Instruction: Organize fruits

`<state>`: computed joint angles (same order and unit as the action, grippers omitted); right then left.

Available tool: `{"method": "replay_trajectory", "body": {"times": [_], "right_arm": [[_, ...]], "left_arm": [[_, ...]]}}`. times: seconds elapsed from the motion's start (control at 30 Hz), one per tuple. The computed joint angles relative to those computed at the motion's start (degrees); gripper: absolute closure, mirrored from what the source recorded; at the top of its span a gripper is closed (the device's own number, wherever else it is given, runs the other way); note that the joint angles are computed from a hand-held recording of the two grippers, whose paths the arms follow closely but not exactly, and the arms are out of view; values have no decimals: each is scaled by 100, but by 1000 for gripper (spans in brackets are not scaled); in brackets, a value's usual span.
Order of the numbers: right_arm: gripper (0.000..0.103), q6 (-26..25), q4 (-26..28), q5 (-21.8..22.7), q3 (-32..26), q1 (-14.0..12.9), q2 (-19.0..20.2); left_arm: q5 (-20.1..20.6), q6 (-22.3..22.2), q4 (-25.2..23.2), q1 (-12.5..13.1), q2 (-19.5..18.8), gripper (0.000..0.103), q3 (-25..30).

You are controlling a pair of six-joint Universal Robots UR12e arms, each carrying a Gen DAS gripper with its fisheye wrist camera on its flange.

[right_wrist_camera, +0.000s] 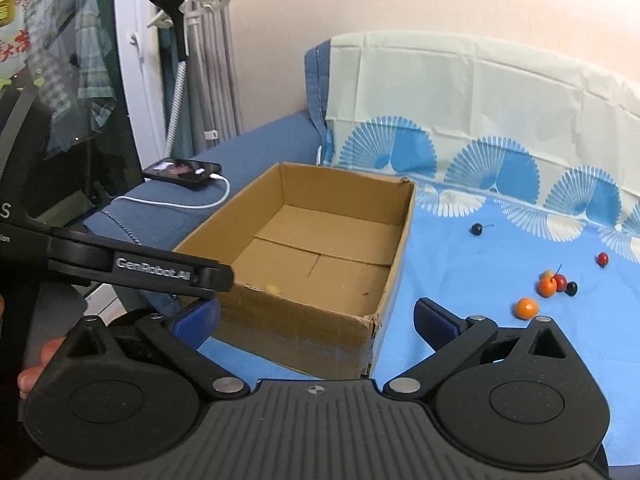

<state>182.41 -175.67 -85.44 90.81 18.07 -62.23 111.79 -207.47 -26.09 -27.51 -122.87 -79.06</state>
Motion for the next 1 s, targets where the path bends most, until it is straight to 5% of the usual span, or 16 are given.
{"method": "replay_trajectory", "body": {"times": [1.0], "right_arm": [[1, 197, -464, 6, 279, -18, -152]], "left_arm": [[207, 34, 236, -129, 94, 0, -84]]}}
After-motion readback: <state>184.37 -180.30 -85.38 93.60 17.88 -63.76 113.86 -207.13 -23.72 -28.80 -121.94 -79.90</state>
